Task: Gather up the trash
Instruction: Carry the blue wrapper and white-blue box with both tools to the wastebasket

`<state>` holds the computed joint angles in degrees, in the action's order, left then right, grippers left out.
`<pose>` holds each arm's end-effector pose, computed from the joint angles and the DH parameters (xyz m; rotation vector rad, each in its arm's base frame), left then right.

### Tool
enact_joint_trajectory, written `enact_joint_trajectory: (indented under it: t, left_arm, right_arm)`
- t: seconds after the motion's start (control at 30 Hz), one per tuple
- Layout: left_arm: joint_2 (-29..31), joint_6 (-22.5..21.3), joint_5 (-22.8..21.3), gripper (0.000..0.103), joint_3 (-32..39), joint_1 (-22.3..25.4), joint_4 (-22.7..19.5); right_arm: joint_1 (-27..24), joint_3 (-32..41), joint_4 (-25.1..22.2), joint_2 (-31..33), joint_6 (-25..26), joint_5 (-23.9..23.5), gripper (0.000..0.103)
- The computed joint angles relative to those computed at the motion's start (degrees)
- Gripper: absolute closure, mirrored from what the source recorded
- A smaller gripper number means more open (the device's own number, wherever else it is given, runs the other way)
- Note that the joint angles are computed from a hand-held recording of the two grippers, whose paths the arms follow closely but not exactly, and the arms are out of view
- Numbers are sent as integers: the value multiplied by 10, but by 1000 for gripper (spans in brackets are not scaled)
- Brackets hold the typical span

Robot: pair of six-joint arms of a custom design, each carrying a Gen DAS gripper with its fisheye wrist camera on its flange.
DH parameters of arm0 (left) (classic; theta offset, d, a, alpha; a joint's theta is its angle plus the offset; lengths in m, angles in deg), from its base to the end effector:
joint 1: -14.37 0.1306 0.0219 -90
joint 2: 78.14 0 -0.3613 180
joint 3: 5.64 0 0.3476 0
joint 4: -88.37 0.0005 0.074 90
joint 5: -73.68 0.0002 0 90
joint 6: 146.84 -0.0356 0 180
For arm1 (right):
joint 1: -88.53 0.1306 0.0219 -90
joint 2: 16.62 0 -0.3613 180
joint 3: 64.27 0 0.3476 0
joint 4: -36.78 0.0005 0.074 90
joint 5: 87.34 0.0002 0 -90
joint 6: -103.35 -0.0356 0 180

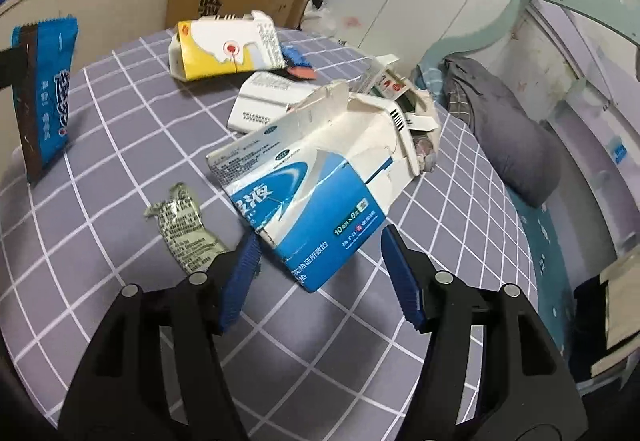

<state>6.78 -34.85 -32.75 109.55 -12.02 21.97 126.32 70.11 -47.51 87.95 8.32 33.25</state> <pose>0.3423 -0.1592 0.6018 -0.0758 2.1753 -0.1661 0.3868 0.2764 0.5678 -0.4676 2.3242 -0.3252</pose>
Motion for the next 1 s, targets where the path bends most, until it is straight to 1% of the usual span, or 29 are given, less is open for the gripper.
enact_joint_trajectory:
  t: [0.03,0.07,0.1,0.13,0.2,0.37,0.47,0.53,0.6,0.63,0.73,0.8,0.87,0.93,1.0]
  left_arm:
    - [1,0,-2,101,1,-2,-1]
    - [3,-1,-5,101,2,-4,-1]
    - [4,-2,-9,101,4,-6,-2]
    - [6,-4,-12,101,6,-7,-4]
    - [7,-5,-16,101,8,-9,-4]
    - [11,-3,-23,101,14,-12,-3]
    - [10,-3,-24,101,17,-15,-2]
    - [10,-5,-25,101,20,-16,-1]
    - [9,-4,-26,102,22,-17,-1]
    - [8,-4,-25,102,23,-17,-1]
    - [4,0,-20,102,25,-16,2]
    - [1,0,-14,102,25,-16,5]
    - [-5,1,-17,102,24,-18,11]
    - [-11,1,-15,102,22,-16,14]
    - [-21,1,-15,102,20,-11,17]
  right_arm:
    - [-2,-4,8,-1,0,0,42]
    - [-6,-7,16,-3,-3,-6,44]
    - [-10,-8,19,-3,-5,-15,61]
    - [-13,-13,28,-7,-8,-17,73]
    - [-15,-29,55,-20,-9,-14,74]
    - [-31,-63,118,-58,-29,-34,82]
    - [-53,-78,148,-80,-62,-79,87]
    - [-67,-92,167,-97,-82,-106,95]
    - [-88,-105,185,-115,-114,-153,98]
    - [-94,-107,189,-120,-122,-161,98]
    - [-91,-111,203,-134,-127,-146,99]
    - [-87,-111,209,-141,-128,-148,99]
    - [-76,-105,213,-145,-126,-143,99]
    - [-60,-95,217,-143,-123,-148,99]
    - [-42,-73,211,-132,-121,-150,99]
